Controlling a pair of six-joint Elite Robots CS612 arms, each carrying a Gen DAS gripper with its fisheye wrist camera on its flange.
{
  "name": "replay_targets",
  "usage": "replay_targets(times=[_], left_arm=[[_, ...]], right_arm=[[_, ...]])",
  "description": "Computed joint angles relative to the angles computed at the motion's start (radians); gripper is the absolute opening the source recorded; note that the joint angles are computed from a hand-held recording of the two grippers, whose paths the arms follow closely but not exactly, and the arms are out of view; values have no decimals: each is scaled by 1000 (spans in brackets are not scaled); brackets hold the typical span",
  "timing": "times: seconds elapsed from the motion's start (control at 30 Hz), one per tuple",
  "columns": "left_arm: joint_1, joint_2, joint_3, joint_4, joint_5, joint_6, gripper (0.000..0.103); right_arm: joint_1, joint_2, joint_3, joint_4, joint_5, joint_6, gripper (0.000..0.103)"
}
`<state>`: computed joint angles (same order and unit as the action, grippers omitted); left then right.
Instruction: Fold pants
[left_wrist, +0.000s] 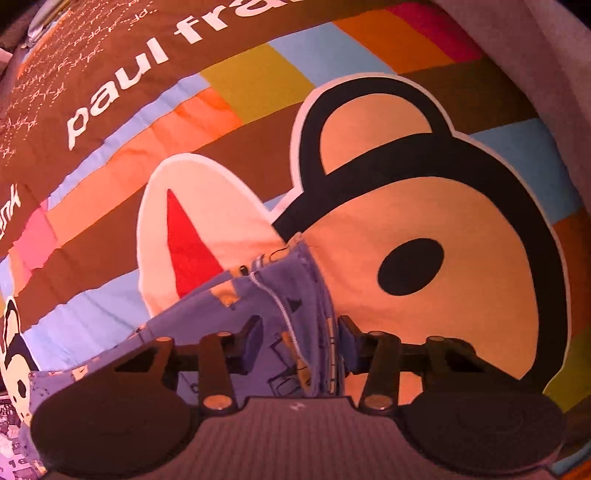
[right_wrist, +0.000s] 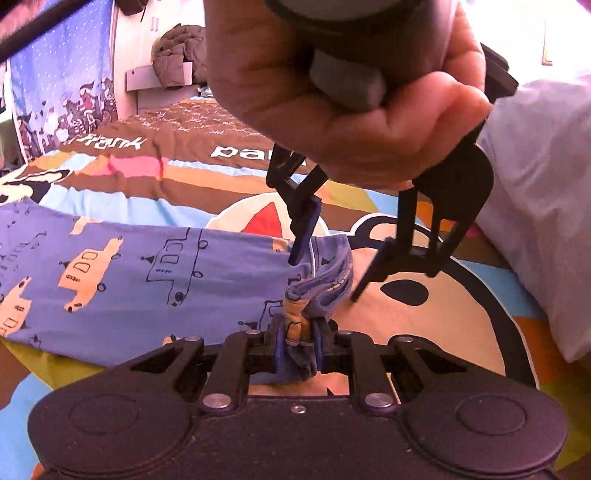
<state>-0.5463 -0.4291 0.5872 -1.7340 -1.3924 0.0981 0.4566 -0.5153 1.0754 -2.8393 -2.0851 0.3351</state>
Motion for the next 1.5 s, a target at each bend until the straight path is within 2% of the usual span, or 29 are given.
replay_targets(times=[0.1,0.13,0.2,0.27,0.43,0.57,0.7,0.83,1.03,1.1,1.23,1.3,1.43,1.47,1.5], left_arm=[[4,-11,20,-15,-3,-6,46],[6,-6,12,-14,-7,-5,42],[10,-4,6,-13,-26,-6,32],[19,4,-9,-9,-66,-12,14],[38,-37,62,-93,-137,-12,11],[68,-84,135,-171,-218,-46,10],[107,-123,204,-254,-286,-110,10],[151,-156,263,-314,-348,-175,10],[211,-191,333,-374,-426,-213,10],[228,-198,351,-391,-448,-221,10],[262,-202,371,-401,-505,-236,10],[274,-206,389,-426,-510,-247,10],[295,-200,403,-444,-530,-244,10],[301,-197,404,-445,-539,-248,10],[306,-195,407,-448,-548,-250,10]], right_arm=[[2,3,-6,5,-8,-20,17],[3,3,-6,1,-10,-26,17],[4,5,-6,-15,-10,-33,17],[4,2,1,-31,-13,-41,15],[9,-2,16,-86,-39,-82,12],[15,1,23,-155,-50,-130,12],[28,13,13,-222,-68,-232,11],[45,33,-10,-285,-78,-373,11],[63,57,-54,-321,-58,-512,11],[69,65,-73,-316,-46,-556,13],[80,87,-120,-288,-29,-627,24],[87,103,-146,-295,-28,-687,34],[93,116,-172,-278,15,-735,33],[93,113,-170,-267,34,-738,27],[93,110,-167,-255,53,-746,15]])
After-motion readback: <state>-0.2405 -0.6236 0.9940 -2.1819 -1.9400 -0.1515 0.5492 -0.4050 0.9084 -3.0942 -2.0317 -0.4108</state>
